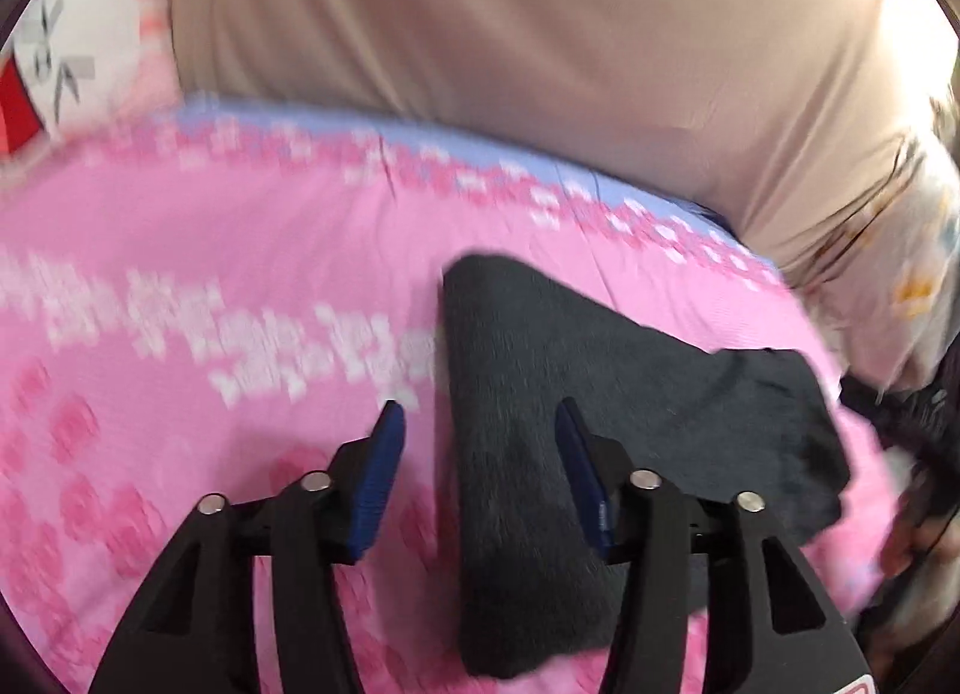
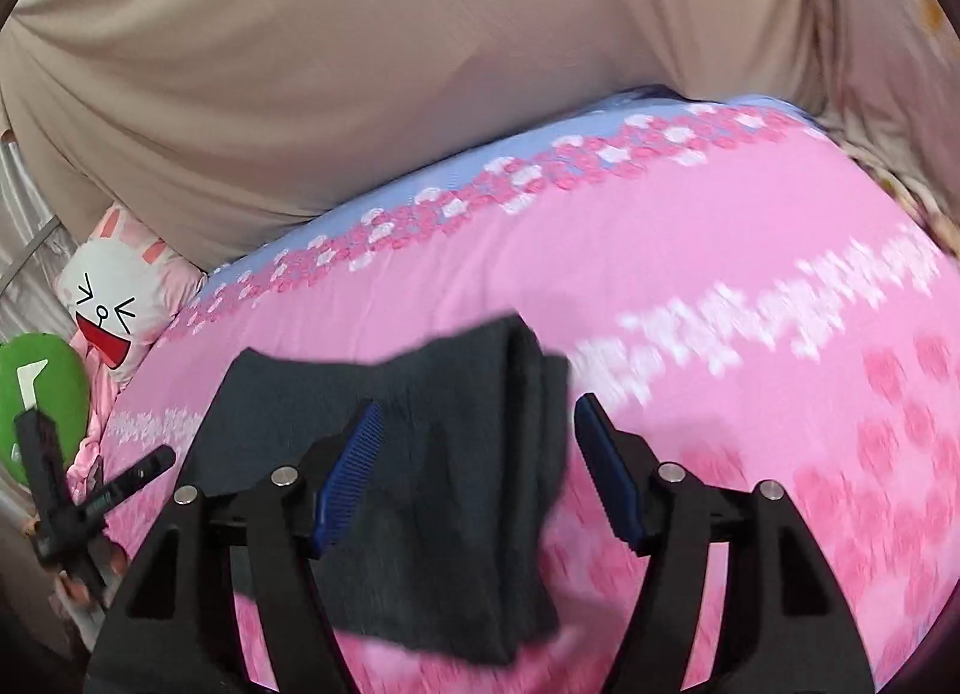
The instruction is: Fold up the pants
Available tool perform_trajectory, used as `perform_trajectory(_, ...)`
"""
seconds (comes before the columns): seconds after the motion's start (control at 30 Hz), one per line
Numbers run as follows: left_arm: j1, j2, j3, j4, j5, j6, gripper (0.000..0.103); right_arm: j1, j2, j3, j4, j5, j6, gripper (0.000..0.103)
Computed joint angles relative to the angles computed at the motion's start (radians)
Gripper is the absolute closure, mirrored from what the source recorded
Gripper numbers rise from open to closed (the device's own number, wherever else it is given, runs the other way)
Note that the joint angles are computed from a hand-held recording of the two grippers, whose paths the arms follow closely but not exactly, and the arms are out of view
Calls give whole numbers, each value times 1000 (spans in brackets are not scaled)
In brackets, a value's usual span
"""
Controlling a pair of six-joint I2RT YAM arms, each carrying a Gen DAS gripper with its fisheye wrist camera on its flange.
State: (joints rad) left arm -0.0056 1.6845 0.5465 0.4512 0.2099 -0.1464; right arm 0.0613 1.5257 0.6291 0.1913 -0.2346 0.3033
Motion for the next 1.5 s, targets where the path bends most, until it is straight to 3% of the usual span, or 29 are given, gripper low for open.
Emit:
perform_trajectory(0.03,-25,6,-26,66,-61,-5,38,4,46,26,3,-1,-3,39)
perform_trajectory(0.13,-9,-17,-79,149,-54,14,31,28,230,183,-41,-19,-18,94)
perform_trajectory(0.17,-6,-19,-92,179,-60,11,22,44,207,171,-27,7,-16,95)
perform_trajectory(0.3,-49,-8,-89,189,-144,33,22,68,22,56,44,58,-20,95)
perform_trajectory(0.4,-80,7,-77,169,-183,60,19,57,183,142,-36,119,-64,85)
perform_trajectory(0.43,-85,9,-72,161,-181,69,18,37,205,130,-29,100,-38,77)
perform_trajectory(0.47,-84,9,-76,166,-176,69,17,-2,176,68,37,11,4,73)
perform_trajectory(0.6,-50,11,-80,167,-126,47,17,-82,-38,-153,102,-99,51,66)
perform_trajectory(0.67,-41,22,-63,146,-110,42,17,-111,-139,-239,75,-164,29,66)
perform_trajectory(0.8,-50,21,-69,154,-119,46,17,-53,-245,-336,51,-123,23,66)
perform_trajectory(0.9,-60,14,-84,174,-132,54,17,18,-152,-351,138,-63,21,64)
perform_trajectory(0.97,-63,10,-93,187,-140,56,17,62,-126,-366,189,16,11,77)
perform_trajectory(1.03,-61,7,-94,185,-140,53,17,79,-262,-391,125,43,11,90)
perform_trajectory(1.07,-60,5,-94,182,-142,48,17,61,-350,-404,87,10,8,92)
perform_trajectory(1.13,-59,2,-94,178,-142,42,16,30,-387,-411,66,-22,-16,92)
perform_trajectory(1.2,-62,3,-90,170,-144,46,16,10,-233,-392,107,12,-52,86)
perform_trajectory(1.27,-65,5,-85,161,-148,49,16,-22,-151,-414,192,12,-34,58)
perform_trajectory(1.33,-71,6,-81,151,-155,50,16,-60,-265,-421,117,-31,6,65)
perform_trajectory(1.4,-73,13,-72,138,-156,57,16,4,-453,-407,19,49,16,68)
perform_trajectory(1.5,-79,29,-47,102,-164,63,16,151,-463,-305,-23,107,-16,75)
